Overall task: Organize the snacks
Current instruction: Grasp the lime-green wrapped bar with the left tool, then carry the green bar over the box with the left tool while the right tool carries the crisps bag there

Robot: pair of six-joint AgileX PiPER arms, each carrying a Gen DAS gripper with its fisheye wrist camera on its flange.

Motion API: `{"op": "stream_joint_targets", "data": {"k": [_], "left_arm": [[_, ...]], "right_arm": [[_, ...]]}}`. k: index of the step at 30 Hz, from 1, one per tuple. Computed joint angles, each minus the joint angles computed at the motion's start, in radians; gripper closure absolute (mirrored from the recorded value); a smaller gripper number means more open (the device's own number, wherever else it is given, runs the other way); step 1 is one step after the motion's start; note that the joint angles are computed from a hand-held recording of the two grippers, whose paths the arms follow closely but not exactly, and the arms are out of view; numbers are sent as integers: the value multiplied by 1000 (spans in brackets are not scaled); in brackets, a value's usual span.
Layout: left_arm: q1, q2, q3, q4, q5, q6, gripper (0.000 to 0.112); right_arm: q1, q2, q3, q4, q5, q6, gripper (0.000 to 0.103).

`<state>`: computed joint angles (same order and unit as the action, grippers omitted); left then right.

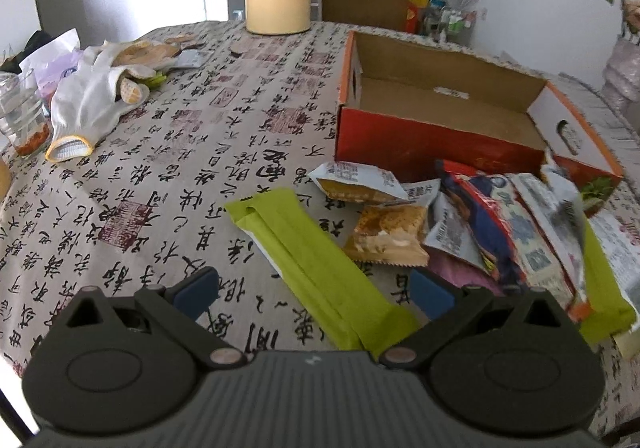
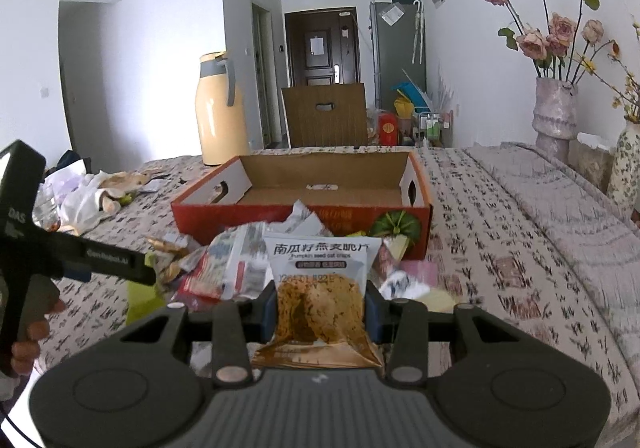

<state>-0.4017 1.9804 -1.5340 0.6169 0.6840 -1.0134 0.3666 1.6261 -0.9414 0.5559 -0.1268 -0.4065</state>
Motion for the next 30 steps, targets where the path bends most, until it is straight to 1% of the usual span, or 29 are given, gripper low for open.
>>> {"op": "stream_joint_targets", "data": {"k": [3, 5, 7, 8, 10, 12, 14, 16, 17, 21, 23, 26, 30], "left_arm": [[6, 45, -64, -37, 35, 42, 11], [11, 69, -96, -56, 55, 66, 17], [16, 89, -120, -78, 75, 87, 28], [19, 97, -128, -91, 82, 98, 30], [28, 105, -133, -112, 85, 113, 37], [28, 106, -124, -94, 81, 102, 41], [30, 91, -97, -84, 55, 95, 49], [35, 68, -57, -80, 12, 95, 67], [36, 61, -46, -76, 3, 96, 69], [33, 45, -8, -38, -27, 78, 72], [29, 38, 3, -21, -31, 76, 73], [29, 24, 24, -5, -44, 62, 76], [36, 0, 60, 10, -69, 47, 77]], "right_arm": [[-15, 32, -53, 18, 24, -26, 62], [-23, 52, -82, 35, 38, -46, 62], [-30, 69, -105, 40, 52, -53, 62], [-32, 76, -113, 17, 57, -30, 62], [-34, 87, -124, -7, 66, -9, 62], [-35, 94, -132, -8, 71, -8, 62], [-34, 98, -134, 26, 73, -41, 62], [-32, 98, -135, 64, 72, -78, 62], [-31, 98, -134, 64, 72, -78, 62], [-28, 100, -135, 60, 74, -76, 62], [-25, 99, -134, 45, 74, -60, 62], [-20, 101, -135, 122, 74, -135, 62], [-20, 100, -135, 127, 74, -141, 62]]}}
